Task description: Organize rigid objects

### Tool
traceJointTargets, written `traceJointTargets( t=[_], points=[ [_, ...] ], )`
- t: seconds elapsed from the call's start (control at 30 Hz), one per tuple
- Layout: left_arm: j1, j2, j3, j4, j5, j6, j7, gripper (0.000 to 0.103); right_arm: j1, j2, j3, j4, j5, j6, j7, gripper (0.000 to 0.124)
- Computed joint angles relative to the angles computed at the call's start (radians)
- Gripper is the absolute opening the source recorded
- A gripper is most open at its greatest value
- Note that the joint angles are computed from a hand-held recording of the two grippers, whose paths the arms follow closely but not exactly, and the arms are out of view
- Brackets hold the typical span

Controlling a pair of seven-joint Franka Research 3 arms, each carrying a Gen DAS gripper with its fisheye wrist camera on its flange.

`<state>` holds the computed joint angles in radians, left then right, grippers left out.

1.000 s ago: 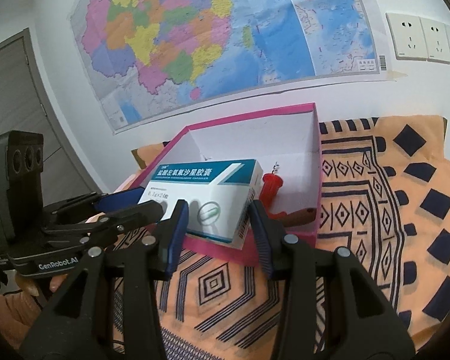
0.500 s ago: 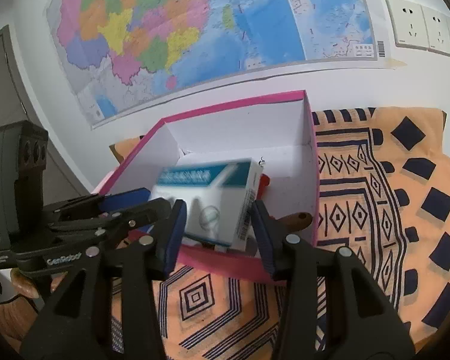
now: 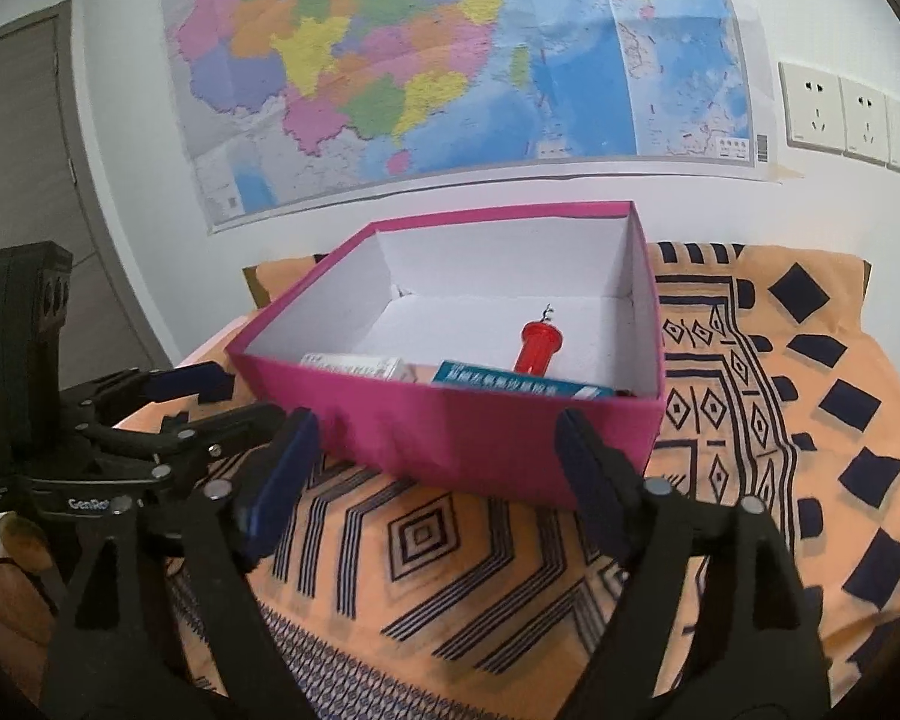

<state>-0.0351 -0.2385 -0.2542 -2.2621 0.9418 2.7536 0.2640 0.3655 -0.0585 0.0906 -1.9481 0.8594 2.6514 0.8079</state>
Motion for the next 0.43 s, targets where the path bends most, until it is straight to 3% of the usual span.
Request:
traceJointTargets(
  t=[0.2, 0.43],
  points=[
    [-0.004, -0.037, -0.028, -0.045, 0.02, -0.072, -0.068, 0.1, 0.017, -0.033, 0.009, -0.07, -0.025, 0.035, 0.011, 0.089],
    [-0.017, -0.05, -0.03, -0.079, 0.001, -0.087, -0.112, 0.1, 0.031, -0.056, 0.007, -0.129, -0.057, 0.062, 0.06, 0.089]
  ],
)
